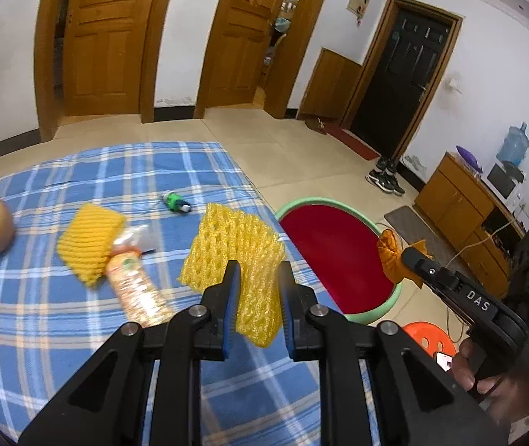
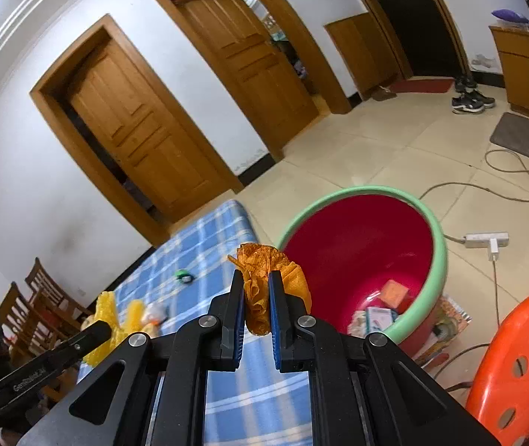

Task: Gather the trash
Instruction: 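Carry the orange bag over the red bucket and open the right tool while the left holds the net, then open the left tool over the red bucket to drop the foam net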

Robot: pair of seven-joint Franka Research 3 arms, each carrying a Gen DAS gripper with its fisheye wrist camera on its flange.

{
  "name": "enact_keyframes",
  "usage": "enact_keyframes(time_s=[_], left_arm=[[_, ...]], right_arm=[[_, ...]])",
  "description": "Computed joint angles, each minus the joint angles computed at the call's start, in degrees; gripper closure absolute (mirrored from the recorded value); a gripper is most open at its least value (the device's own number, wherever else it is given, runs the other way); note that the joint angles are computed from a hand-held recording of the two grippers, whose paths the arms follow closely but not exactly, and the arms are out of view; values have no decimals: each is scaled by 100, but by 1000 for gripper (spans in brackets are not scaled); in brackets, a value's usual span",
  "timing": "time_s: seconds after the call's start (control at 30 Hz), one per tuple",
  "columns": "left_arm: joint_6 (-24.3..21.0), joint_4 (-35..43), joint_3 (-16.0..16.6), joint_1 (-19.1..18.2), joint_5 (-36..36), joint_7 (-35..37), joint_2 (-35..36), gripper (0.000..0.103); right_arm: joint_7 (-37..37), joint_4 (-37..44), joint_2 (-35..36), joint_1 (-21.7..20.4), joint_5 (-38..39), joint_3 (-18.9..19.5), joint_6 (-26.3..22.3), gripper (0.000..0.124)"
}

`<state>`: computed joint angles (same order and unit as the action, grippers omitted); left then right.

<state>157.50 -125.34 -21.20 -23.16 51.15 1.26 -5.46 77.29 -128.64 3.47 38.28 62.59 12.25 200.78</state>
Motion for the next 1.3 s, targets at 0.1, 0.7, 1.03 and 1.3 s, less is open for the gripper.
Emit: enact_keyframes(time_s=[0.1,0.7,1.03,1.3], left_arm=[[7,306,28,-31,-6,169,349,84],[-9,1937,594,-728,-695,1592,2020,84],[-85,2427,763,-964,-1087,2054,2477,84],[-126,2843,802,-1072,-1324,2552,2800,72]], right_arm=[[153,-21,76,-104,-124,-83,-98,113],[1968,-325,421,-791,-1931,-71,-339,103],[3232,-742,206,-1080,-3177,-57,-218,95],[3786,-1084,-52,-1051,-3543,-161,9,88]])
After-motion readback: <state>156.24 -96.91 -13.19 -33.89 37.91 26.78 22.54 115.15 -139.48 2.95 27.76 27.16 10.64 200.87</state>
